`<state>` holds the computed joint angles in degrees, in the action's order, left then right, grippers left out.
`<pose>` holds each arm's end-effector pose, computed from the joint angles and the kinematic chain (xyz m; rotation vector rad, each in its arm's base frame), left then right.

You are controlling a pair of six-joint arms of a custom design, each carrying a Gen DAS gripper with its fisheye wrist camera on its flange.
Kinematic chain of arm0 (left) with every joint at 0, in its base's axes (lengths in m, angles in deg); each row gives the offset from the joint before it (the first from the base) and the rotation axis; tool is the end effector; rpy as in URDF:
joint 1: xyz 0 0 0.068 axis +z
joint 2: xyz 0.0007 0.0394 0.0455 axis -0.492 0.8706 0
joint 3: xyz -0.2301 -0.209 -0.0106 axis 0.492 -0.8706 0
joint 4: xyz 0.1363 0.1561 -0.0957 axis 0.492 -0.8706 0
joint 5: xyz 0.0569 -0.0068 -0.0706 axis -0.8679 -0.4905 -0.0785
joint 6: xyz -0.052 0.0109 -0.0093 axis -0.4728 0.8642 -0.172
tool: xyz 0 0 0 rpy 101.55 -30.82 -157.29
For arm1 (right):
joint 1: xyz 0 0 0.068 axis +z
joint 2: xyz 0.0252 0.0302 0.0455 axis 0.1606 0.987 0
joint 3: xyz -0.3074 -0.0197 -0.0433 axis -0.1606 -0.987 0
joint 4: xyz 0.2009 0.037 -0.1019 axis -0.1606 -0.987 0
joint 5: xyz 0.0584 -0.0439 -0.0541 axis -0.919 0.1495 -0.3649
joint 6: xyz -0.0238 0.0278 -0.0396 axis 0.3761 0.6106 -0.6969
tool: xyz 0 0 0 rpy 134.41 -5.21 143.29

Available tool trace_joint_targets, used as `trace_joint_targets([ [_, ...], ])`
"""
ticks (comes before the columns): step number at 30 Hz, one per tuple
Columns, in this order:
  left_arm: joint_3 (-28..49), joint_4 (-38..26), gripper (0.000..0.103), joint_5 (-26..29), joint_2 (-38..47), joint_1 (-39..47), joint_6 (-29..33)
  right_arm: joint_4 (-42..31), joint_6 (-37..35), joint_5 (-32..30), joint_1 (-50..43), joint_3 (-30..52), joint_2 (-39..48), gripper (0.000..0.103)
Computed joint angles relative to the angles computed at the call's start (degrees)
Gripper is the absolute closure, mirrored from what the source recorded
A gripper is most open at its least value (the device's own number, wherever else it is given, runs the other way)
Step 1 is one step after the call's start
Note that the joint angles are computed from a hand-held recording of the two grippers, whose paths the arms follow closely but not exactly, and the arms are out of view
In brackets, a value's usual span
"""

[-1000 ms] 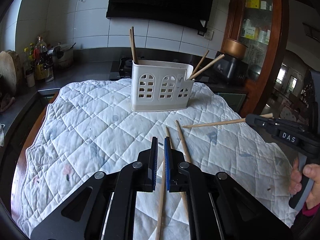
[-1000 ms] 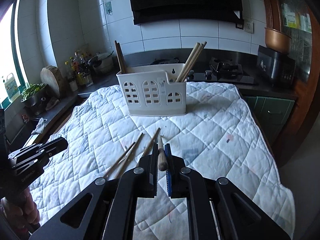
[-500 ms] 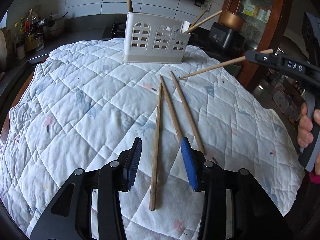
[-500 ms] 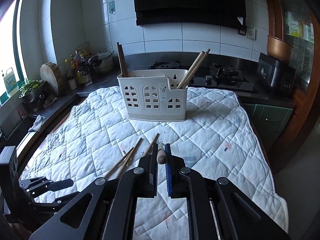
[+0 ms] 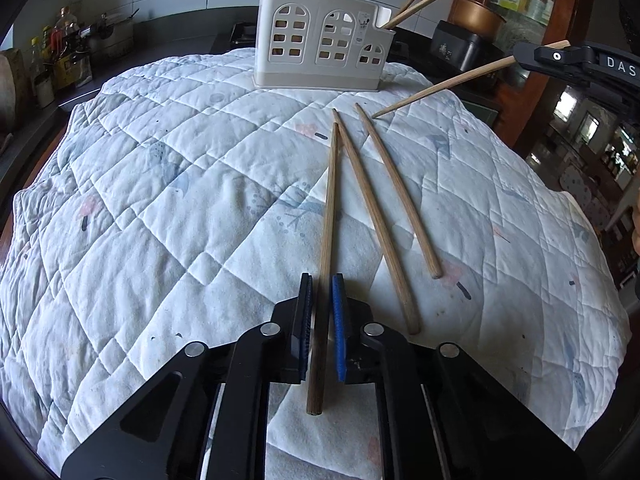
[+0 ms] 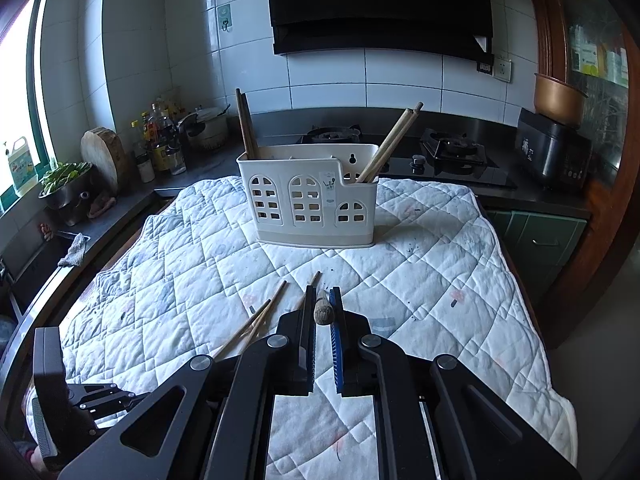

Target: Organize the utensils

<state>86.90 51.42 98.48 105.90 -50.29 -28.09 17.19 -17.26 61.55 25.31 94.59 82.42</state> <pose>0.2870 -0.1210 0.1677 0.7474 2.3829 -0.4958 0.2246 0.0519 0.2784 0.2709 2.1909 -0.0402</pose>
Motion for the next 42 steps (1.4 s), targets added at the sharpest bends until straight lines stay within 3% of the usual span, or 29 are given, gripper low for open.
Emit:
trace_joint_targets([
  [8,2.3,-1.9,0.097,2.6,-5.3,1.6,0.2,-1.3,-0.7,0.6,0.3,1.9,0.3,0.096],
  [20,14.0,-8.1,0.098,8.1,-5.4,4.3,0.5,-6.4,-4.8,-5.4,-5.0,11.4,4.8,0.096],
  [31,34.5,-22.6,0.098,10.9,-0.4,4.4,3.5,-23.5,-9.7,-11.7,-11.9,36.0,11.5,0.096],
  [36,45.5,-28.4,0.098,11.3,2.2,4.1,3.9,-32.1,-12.9,-10.4,-13.2,49.6,15.0,0.096],
  [42,64.7,-33.9,0.098,9.6,7.6,3.3,1.1,-39.0,-14.5,-8.5,-14.8,63.2,21.6,0.096],
])
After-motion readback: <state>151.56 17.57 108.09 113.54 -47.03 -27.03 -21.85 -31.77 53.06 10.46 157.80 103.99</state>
